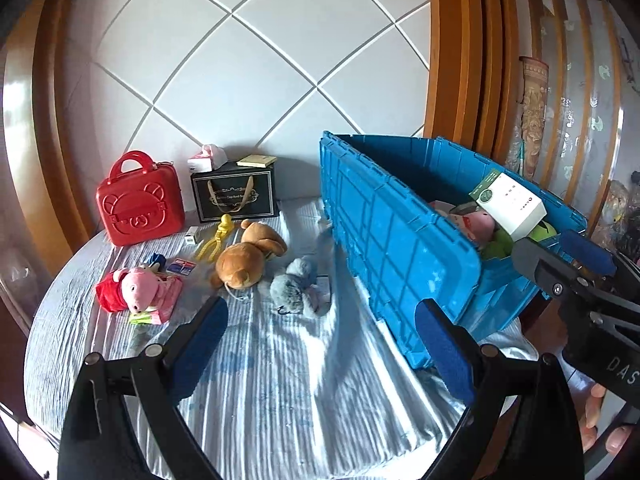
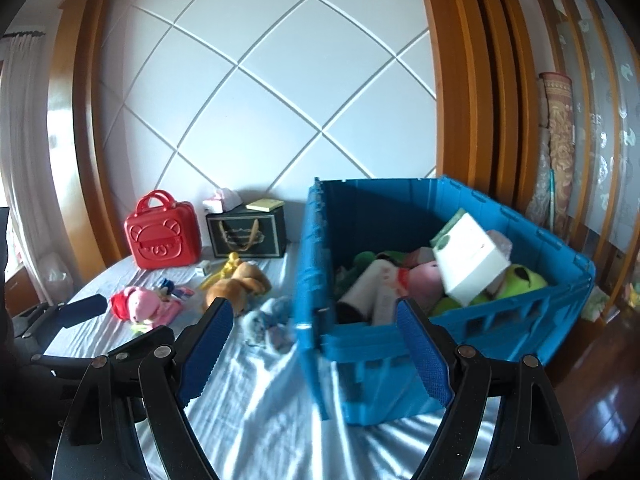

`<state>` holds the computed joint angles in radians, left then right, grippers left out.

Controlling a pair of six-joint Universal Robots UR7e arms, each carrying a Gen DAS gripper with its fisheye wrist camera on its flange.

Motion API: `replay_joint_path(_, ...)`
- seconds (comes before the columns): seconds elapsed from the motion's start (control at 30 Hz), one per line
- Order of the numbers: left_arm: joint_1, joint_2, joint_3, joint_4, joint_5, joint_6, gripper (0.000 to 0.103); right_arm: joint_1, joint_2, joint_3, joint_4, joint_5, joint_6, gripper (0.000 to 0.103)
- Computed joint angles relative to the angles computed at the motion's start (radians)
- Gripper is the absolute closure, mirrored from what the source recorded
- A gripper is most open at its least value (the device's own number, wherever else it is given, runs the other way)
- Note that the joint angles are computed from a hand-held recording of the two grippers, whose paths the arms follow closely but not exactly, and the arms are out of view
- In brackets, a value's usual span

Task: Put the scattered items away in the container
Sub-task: 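Withdraw both open tools from the crate back over the bed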

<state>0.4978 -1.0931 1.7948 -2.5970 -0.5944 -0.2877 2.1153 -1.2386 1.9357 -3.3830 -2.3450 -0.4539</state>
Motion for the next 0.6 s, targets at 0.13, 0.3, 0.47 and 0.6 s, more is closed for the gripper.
replay_joint_path(0.13,0.037,-0.092,0.058,0.026,0.000,-0.009,0.007,0.036,0.085,-0.030,-0.009,-0.023,0.041,0.018)
replay_joint_path(0.3,0.088,-0.160,0.099,0.033,0.007,-0.017,0.007,0.043,0.180,-0.096,0.047,-0.006,0.079,0.019)
replay_joint_path(0.47,0.159,-0.184,0.099,0.065,0.027,-0.037,0.007,0.016,0.265,-0.168,0.114,0.049,0.099,0.019)
replay_joint_path(0.6,0.231,-0.168,0.068,0.070,0.056,-0.026,0.007,-0.024,0.335,-0.233,0.155,0.089,0.109,0.019)
